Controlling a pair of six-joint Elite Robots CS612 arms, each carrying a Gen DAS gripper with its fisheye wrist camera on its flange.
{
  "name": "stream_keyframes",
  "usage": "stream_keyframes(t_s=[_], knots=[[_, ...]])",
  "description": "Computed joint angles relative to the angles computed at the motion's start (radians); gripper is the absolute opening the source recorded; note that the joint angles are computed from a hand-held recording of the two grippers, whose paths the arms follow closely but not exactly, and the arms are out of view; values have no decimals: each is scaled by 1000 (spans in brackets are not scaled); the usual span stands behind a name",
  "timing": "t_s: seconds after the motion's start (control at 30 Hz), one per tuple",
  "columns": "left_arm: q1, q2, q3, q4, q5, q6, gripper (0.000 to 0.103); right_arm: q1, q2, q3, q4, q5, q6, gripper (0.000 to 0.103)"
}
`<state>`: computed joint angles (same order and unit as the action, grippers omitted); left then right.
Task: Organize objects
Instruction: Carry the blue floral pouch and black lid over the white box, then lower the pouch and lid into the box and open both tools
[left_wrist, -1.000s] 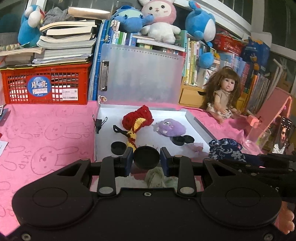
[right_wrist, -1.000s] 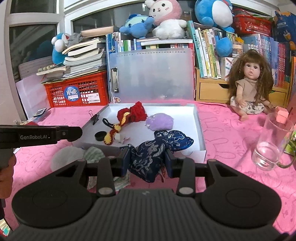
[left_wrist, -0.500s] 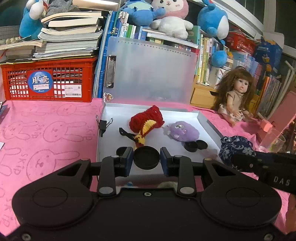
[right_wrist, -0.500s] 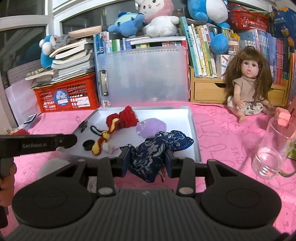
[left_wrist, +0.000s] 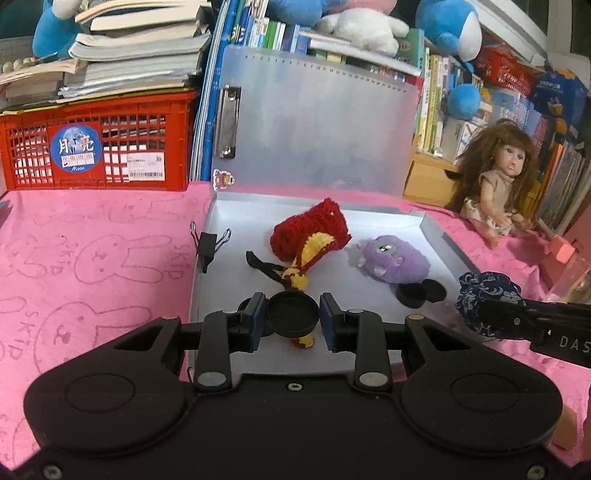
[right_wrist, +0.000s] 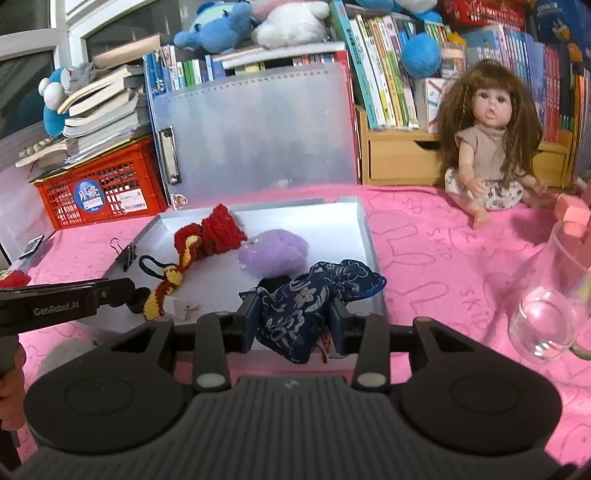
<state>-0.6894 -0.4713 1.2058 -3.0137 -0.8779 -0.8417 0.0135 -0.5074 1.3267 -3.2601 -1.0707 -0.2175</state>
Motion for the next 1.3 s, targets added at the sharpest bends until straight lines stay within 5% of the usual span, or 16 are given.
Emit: stream_keyframes(t_s=[1.3], knots=[[21, 55, -98, 109, -11, 5, 30, 15, 58, -95, 59, 42, -11, 43]])
